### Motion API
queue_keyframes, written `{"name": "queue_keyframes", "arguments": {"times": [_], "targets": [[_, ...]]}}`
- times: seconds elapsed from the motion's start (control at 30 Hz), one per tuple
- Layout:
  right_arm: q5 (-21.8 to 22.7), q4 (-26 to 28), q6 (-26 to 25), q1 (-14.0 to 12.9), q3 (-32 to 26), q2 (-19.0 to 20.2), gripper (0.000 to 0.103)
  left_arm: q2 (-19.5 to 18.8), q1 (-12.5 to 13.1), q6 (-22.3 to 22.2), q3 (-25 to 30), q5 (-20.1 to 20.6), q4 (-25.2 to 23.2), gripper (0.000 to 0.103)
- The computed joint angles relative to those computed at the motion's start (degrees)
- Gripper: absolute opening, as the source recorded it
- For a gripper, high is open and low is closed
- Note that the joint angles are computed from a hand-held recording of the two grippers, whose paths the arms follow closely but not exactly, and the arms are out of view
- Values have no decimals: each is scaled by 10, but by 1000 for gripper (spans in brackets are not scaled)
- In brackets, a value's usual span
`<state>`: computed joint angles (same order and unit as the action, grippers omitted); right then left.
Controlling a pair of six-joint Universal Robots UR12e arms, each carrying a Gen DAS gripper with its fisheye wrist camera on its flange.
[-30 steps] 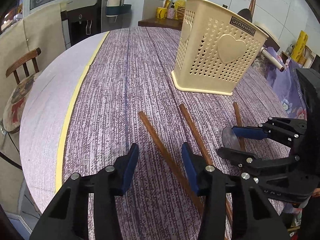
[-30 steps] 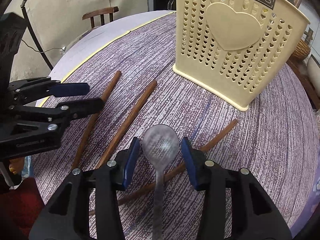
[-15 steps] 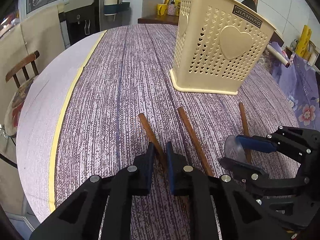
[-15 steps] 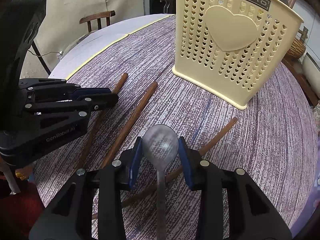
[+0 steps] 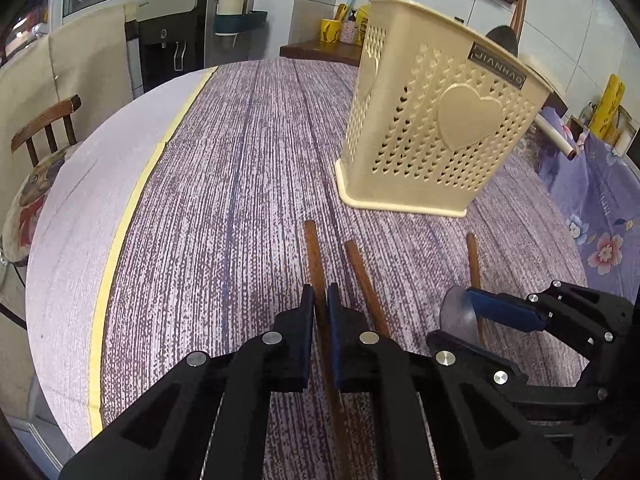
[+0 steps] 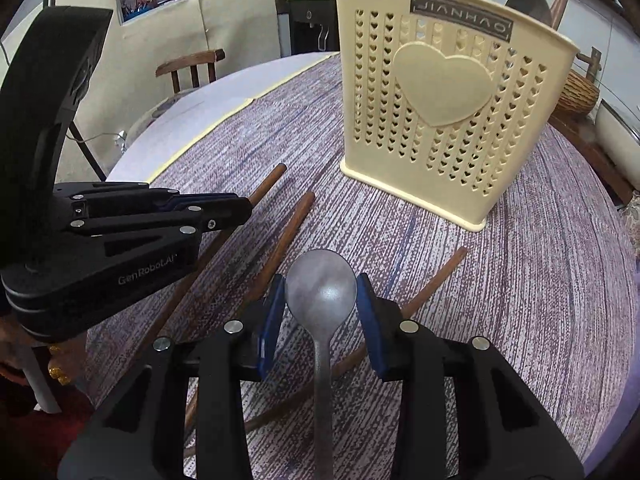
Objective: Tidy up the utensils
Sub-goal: 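Grasp another metal spoon with the right tool while the left tool grasps a brown chopstick, then carry the spoon with the right tool while the left tool carries the chopstick into the holder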
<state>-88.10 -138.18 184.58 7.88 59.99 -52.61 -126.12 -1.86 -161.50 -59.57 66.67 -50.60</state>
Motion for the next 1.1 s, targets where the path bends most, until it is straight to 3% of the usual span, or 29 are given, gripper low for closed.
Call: {"name": "queue_keyframes", "arguments": {"times": [0.7,1.1], "targets": [[-30,-87,46,6,25,-31,37,27,18,-21,-19,-86,78,7],[-41,-144,66,13,32,-40,37,33,31,-29,-20,-124,97,7]]}}
